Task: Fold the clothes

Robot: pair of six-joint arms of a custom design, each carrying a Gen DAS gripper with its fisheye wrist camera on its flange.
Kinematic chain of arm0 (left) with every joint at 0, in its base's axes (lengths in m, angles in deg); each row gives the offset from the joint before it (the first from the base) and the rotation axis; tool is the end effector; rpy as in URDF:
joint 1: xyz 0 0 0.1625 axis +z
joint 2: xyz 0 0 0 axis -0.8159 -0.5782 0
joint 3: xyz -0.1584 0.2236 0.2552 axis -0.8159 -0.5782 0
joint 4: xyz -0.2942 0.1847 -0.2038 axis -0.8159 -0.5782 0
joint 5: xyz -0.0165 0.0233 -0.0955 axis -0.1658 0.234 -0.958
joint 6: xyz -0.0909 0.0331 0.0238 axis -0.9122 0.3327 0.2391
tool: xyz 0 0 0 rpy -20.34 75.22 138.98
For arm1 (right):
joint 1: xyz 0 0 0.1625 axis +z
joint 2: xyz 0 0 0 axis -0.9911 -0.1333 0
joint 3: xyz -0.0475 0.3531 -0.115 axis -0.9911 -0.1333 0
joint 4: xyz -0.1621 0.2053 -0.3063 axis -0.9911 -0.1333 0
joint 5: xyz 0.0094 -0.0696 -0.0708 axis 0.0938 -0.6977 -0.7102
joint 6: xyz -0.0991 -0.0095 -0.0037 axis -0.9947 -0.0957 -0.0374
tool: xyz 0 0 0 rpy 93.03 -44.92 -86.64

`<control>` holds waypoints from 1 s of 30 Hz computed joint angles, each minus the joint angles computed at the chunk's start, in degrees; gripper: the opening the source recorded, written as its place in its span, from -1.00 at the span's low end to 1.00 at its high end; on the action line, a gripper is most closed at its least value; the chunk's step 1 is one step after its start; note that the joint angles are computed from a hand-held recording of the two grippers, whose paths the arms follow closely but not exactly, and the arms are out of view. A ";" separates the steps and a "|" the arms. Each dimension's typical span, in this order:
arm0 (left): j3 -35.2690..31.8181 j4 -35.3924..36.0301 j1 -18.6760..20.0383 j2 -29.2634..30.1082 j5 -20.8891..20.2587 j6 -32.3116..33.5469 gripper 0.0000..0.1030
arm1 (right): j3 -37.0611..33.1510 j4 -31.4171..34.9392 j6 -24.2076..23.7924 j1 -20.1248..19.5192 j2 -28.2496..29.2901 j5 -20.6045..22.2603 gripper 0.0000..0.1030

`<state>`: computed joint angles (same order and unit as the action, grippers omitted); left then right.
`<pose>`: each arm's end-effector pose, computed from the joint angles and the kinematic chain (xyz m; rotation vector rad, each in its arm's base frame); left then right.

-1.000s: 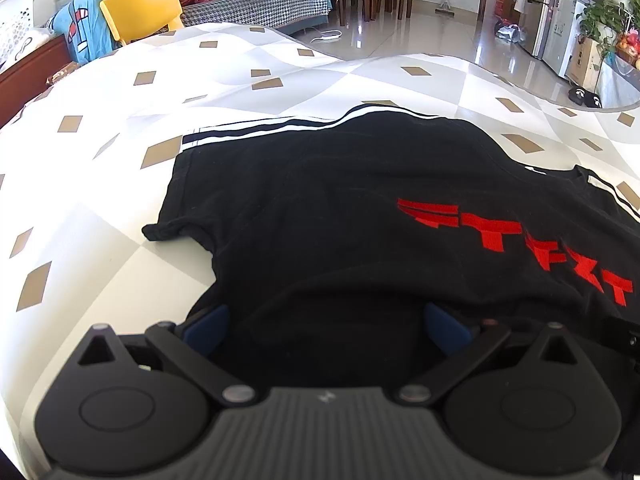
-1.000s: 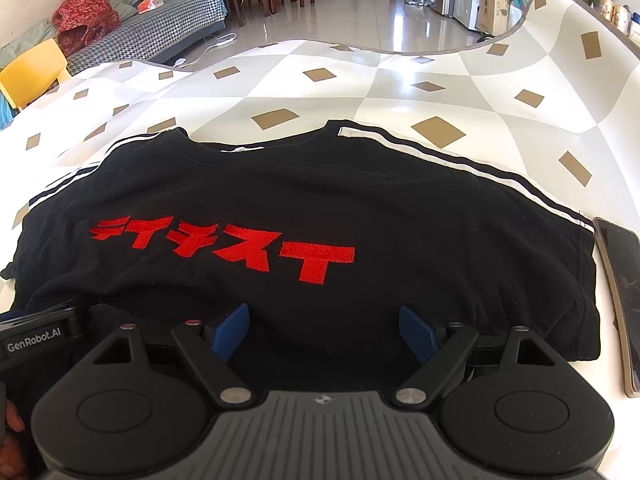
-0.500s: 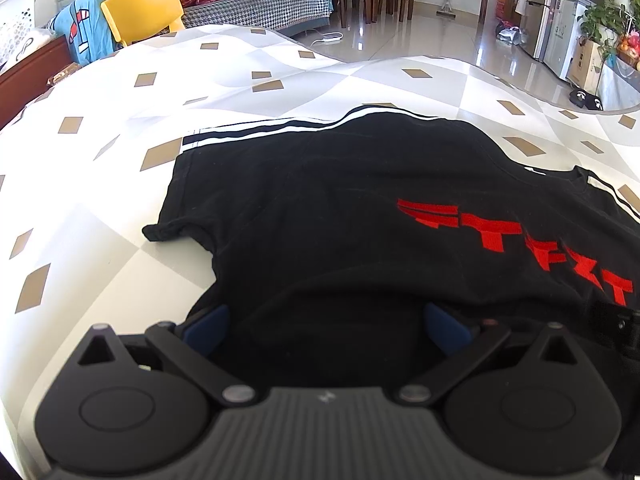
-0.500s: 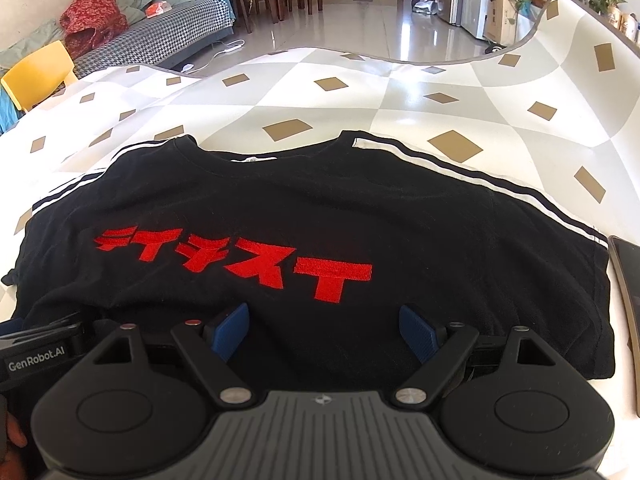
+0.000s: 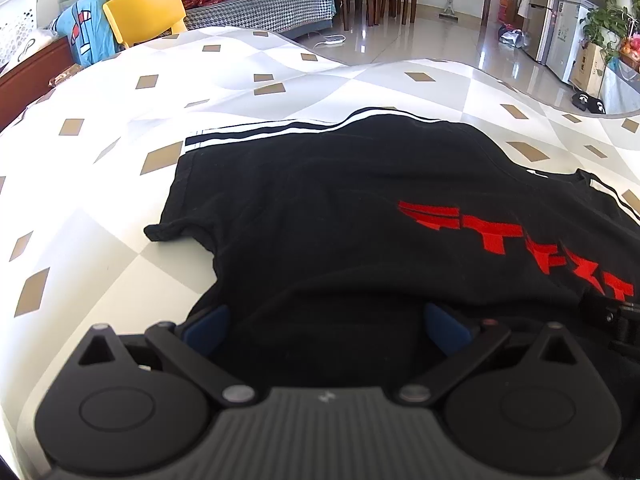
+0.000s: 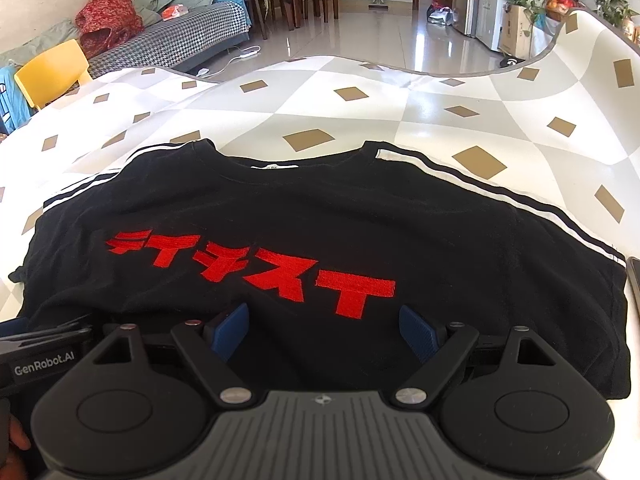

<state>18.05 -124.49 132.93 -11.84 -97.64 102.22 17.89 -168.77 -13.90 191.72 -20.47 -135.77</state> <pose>0.0756 -0.6588 0.2552 0.1291 2.1657 -0.8425 0.3063 -0.6728 -0.1158 0.3705 -2.3013 0.8090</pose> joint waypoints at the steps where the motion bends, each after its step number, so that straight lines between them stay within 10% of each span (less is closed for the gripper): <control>1: -0.11 -0.08 0.05 0.08 0.00 0.05 1.00 | -0.19 0.02 -0.11 -0.02 0.11 0.18 0.61; 30: 3.43 6.12 -2.18 -5.00 0.90 -2.69 1.00 | 19.52 -7.34 9.44 -0.75 -13.35 7.88 0.37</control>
<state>21.47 -118.37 130.75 -16.84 -96.74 99.53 37.41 -176.11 -4.46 190.97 -33.81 -127.89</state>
